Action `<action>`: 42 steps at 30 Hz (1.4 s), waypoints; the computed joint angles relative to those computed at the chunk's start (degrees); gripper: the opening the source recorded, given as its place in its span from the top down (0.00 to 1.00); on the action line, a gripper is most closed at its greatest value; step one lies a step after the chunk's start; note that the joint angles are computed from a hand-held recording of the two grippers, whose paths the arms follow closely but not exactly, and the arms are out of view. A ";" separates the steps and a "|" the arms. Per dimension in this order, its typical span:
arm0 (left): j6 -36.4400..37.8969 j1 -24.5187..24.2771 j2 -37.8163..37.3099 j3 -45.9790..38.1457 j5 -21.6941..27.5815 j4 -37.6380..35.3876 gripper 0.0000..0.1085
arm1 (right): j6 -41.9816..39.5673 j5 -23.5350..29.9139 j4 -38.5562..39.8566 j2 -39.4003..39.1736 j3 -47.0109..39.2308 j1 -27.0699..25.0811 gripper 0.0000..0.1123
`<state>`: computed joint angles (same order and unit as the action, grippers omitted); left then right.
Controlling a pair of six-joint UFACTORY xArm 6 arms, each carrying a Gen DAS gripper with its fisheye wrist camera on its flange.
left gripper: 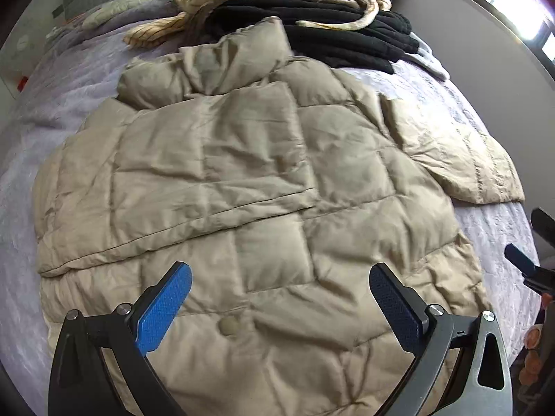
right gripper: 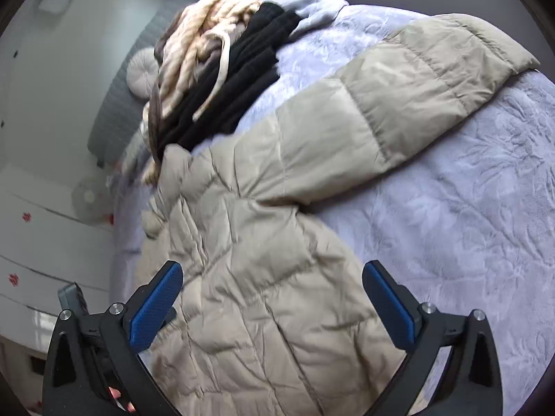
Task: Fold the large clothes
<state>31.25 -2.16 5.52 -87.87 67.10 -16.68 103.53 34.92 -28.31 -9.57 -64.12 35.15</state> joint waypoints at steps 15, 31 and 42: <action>-5.11 -7.27 -0.94 2.15 -2.89 3.29 0.05 | 3.62 -4.43 7.79 -19.85 23.36 -13.00 0.08; -10.67 -11.19 0.99 1.72 -5.21 7.06 0.05 | 13.05 -19.43 2.16 -21.20 32.39 -26.84 0.08; -12.97 -12.65 2.90 0.00 -5.34 8.72 0.05 | 19.85 -31.92 -3.63 -13.52 29.56 -35.94 0.11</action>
